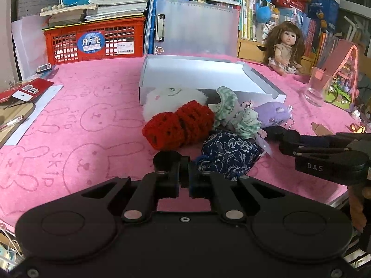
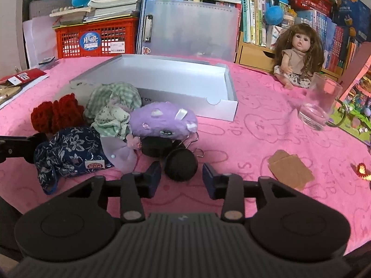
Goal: Organize objects
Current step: 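Lift both held black discs and carry them over the white box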
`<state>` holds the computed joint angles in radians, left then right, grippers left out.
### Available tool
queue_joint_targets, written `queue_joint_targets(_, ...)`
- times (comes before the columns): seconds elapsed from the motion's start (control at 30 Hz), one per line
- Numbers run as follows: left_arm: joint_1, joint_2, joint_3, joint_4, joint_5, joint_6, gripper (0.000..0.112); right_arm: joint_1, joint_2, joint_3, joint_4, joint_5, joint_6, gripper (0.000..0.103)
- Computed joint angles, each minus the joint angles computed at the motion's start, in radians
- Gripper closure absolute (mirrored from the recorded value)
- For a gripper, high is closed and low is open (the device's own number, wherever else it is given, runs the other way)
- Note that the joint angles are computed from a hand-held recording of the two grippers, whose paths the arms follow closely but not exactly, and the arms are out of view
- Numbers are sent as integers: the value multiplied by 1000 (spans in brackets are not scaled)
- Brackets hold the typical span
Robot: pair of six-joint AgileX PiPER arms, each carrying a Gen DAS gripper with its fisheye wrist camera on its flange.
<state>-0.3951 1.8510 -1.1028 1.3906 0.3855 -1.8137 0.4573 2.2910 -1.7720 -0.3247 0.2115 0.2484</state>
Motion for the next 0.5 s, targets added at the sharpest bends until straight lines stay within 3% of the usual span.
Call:
queue_joint_targets(0.27, 1, 21, -14, 33, 2, -31, 102, 4, 16, -28, -3, 12, 1, 45)
queue_joint_targets(0.37, -2, 16, -9, 45, 9, -54, 106, 0, 15, -28, 66, 11, -57, 64)
queue_joint_targets(0.5, -12, 2, -3, 82, 31, -89, 106, 2, 5, -15, -1, 6, 20, 67)
